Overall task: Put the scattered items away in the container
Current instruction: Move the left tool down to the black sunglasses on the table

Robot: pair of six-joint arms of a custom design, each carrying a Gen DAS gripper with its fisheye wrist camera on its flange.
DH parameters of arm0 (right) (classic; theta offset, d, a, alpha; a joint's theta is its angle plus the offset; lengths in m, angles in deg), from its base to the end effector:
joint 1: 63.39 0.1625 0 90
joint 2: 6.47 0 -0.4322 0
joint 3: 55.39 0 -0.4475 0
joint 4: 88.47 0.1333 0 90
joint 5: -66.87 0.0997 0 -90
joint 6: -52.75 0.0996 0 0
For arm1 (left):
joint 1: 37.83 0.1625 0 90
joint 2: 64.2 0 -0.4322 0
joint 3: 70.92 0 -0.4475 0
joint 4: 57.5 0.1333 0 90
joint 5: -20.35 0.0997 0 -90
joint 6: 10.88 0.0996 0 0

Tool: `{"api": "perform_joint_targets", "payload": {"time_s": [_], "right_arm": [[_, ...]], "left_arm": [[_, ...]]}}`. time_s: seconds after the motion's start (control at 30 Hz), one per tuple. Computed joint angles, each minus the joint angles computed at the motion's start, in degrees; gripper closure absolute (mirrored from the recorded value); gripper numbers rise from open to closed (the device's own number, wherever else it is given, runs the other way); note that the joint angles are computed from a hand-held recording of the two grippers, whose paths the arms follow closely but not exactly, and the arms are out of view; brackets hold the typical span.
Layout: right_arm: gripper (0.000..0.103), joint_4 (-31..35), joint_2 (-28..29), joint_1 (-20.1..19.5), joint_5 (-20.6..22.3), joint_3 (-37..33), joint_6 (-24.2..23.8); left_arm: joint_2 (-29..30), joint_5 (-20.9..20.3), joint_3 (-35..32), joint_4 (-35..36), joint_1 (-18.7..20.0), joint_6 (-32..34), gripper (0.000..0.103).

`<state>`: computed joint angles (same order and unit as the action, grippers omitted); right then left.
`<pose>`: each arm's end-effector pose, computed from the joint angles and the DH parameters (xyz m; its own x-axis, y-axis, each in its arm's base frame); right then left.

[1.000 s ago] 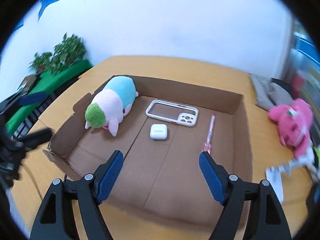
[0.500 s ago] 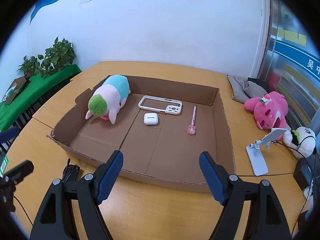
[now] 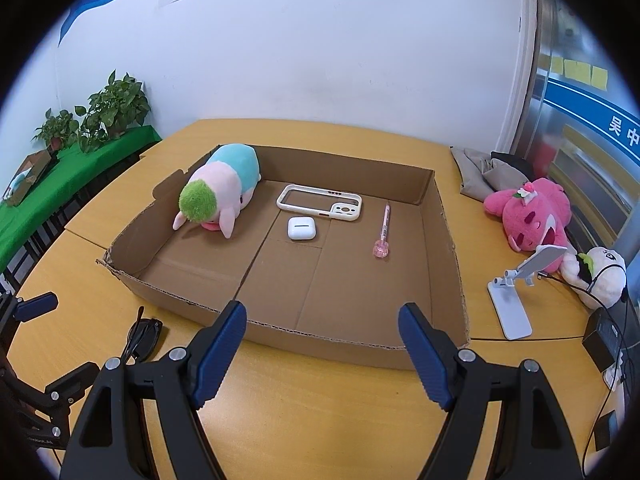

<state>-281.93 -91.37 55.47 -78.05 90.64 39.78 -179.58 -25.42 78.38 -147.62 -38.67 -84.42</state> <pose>0.2224 -0.2962 0.2259 -0.6696 0.0547 0.7407 -0.5204 0.6770 -0.5204 -0.2322 -0.1994 0.1885 -0.6839 0.2131 -0.6977 0.6176 0.6782 -0.3983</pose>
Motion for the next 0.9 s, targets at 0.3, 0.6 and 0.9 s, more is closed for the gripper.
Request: {"api": "perform_joint_targets", "payload": {"time_s": [0.3,0.6,0.9], "right_arm": [[0.025,1.5,-0.6,-1.8,2.5,0.6,1.4],[0.025,12.1,-0.1,-8.2,15.8,1.7,8.4],[0.025,14.0,9.9,-11.1,29.8,-1.0,13.3]], "left_arm": [[0.4,0.6,0.1,-0.1,0.1,0.3,0.0],[-7.0,-5.1,4.1,2.0,0.7,0.5,0.0],[-12.5,-10.2,7.7,-0.3,5.6,2.2,0.019]]}}
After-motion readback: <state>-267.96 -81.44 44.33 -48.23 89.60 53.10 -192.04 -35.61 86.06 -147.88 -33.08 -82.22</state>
